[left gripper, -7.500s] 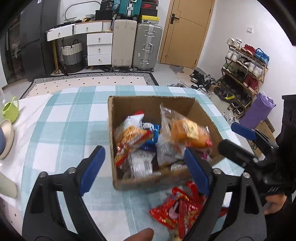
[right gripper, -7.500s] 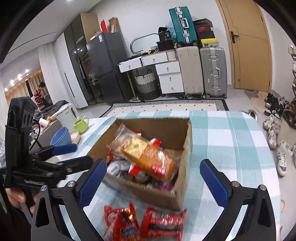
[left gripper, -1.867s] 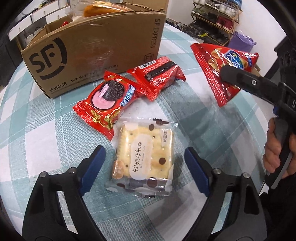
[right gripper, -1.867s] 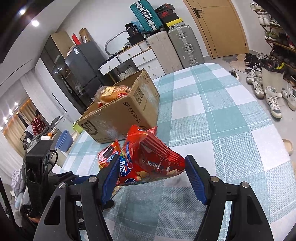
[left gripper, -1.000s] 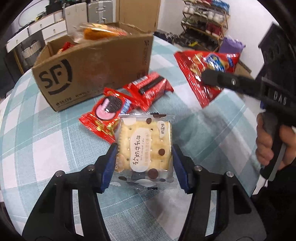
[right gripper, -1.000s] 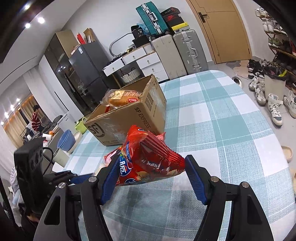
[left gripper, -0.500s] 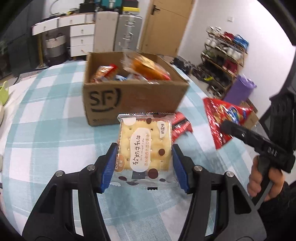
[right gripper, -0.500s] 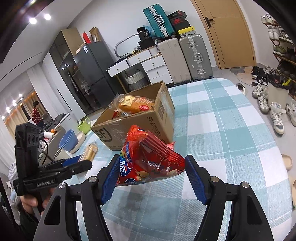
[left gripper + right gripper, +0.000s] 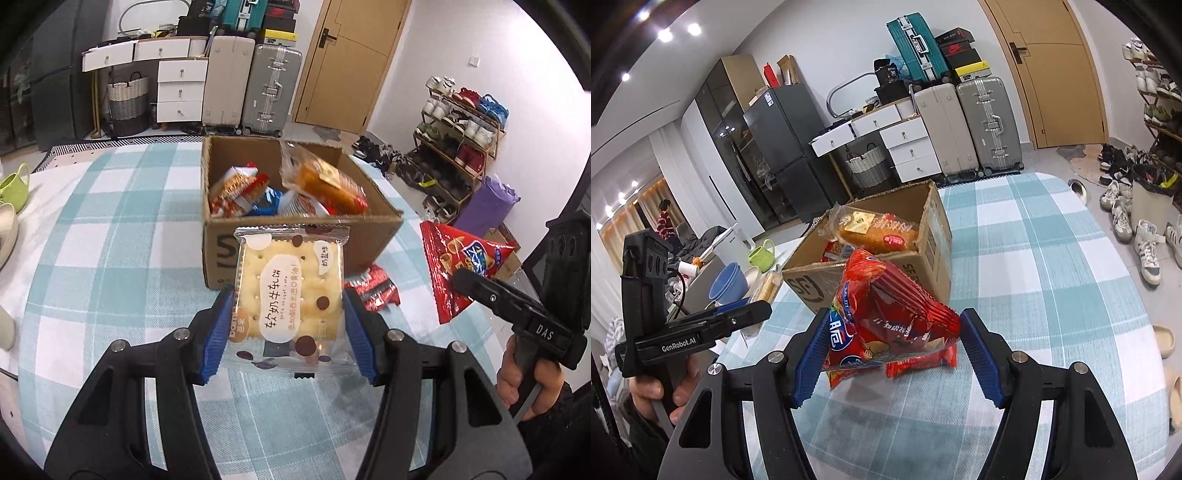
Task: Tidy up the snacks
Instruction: 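Carry the red bag and cracker pack toward the cardboard box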
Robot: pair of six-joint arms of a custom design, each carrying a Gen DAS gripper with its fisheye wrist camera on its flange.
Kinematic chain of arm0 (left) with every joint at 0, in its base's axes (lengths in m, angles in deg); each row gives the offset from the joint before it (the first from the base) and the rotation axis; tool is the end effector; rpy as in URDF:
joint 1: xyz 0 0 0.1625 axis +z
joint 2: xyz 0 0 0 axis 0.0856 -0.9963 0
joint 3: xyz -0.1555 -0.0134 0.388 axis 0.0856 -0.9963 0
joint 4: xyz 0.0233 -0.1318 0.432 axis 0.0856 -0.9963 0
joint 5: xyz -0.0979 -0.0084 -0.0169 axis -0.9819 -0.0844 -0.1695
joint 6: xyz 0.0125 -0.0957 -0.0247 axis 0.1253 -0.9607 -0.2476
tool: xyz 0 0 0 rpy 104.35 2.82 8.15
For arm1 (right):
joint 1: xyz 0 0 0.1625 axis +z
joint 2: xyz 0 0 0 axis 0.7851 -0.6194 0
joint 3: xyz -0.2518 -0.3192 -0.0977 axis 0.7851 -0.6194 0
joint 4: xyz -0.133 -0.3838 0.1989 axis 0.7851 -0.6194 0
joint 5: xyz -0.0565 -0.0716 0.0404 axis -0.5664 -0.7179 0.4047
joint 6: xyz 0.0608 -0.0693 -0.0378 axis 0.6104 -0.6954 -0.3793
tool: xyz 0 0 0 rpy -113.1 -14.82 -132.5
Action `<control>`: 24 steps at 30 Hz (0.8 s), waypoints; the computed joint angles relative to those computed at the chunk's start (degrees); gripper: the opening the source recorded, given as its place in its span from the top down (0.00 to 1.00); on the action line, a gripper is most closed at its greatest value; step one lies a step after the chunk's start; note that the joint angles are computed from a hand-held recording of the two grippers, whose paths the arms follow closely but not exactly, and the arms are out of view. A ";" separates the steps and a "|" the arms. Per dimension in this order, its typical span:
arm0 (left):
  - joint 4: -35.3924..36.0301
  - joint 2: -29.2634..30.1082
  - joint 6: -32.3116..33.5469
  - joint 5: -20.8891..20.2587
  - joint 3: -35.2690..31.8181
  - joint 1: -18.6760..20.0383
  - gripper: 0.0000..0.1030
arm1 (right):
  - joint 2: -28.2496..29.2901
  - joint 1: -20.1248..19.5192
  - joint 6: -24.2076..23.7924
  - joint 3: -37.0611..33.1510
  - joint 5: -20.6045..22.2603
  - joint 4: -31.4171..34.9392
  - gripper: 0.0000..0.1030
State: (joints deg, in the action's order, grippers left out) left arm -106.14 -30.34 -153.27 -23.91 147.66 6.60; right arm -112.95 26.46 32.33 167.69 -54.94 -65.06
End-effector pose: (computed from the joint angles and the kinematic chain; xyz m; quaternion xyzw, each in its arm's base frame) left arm -0.3488 -0.2867 0.2950 0.0962 0.8839 -0.3814 0.2532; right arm 0.0556 -0.4743 0.3516 0.3196 -0.8969 0.2977 0.0692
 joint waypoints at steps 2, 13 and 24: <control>-0.49 0.73 0.51 0.77 -0.57 0.52 0.47 | 0.69 0.84 0.17 -0.41 -0.55 -0.69 0.31; -1.52 1.95 5.04 4.20 -3.66 3.72 0.47 | 4.95 4.97 0.45 -2.94 -2.44 -5.27 0.31; -8.68 4.71 12.65 6.21 -5.50 8.45 0.47 | 11.48 8.40 0.89 -8.18 -5.44 -8.52 0.31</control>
State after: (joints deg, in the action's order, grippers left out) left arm -114.82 -25.62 -140.62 -17.70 142.15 15.04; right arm -101.47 34.86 33.22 159.51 -60.38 -73.59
